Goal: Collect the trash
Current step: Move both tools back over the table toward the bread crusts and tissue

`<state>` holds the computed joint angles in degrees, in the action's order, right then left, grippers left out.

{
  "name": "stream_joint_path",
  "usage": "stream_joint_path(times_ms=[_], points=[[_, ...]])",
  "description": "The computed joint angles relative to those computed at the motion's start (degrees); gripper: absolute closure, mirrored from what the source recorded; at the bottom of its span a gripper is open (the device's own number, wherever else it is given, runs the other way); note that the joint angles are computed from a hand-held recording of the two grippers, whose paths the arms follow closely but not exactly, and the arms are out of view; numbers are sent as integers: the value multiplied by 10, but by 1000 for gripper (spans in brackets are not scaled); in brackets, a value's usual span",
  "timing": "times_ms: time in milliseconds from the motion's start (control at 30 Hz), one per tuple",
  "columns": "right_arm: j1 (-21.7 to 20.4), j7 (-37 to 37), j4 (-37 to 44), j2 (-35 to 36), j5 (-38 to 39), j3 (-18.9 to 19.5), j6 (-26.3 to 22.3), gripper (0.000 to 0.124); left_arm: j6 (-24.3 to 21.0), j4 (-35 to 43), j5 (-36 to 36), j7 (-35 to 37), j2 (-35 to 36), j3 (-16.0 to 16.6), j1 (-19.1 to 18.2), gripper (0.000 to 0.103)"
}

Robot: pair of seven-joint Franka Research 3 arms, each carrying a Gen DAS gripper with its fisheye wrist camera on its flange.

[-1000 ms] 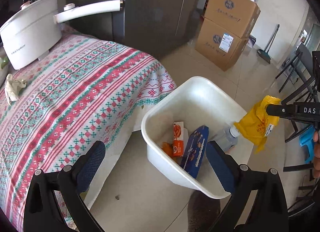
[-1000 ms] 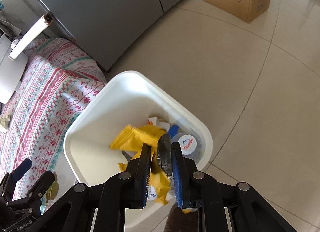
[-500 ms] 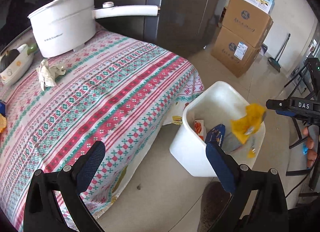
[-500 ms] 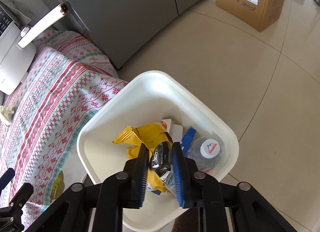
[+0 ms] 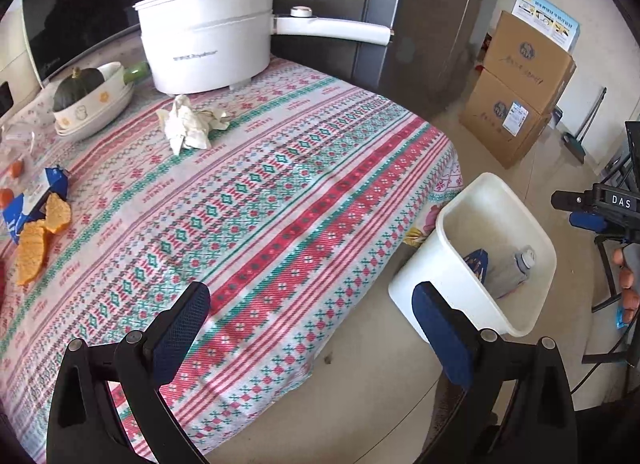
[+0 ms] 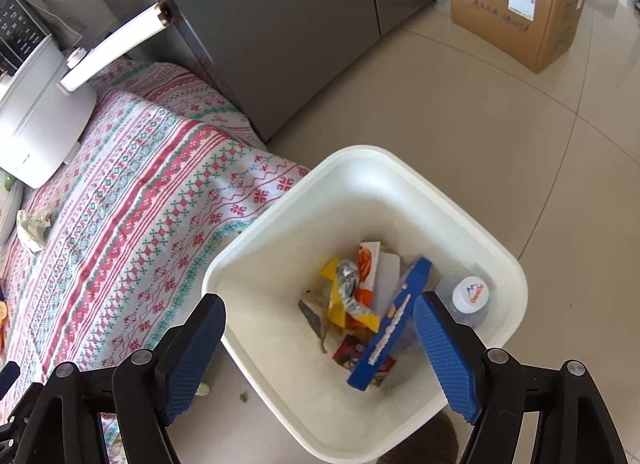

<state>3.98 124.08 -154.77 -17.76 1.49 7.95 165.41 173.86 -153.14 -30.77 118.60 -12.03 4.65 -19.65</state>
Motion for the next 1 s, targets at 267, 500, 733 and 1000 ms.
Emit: stream_joint_path(times_ms=[267, 500, 733, 1000], points=[[37, 24, 47, 43, 7, 18, 16, 40, 2, -22, 36, 0, -25, 43, 49, 1], [63, 73, 104, 96, -49, 38, 19, 39, 13, -25, 75, 2, -15, 82, 113, 0], [109, 132, 168, 162, -112, 27, 7, 38, 33, 17, 68, 70, 46, 124, 157, 0], [200, 164, 305, 279, -189, -35, -2, 38, 9, 131, -181, 302, 154, 139, 164, 1]])
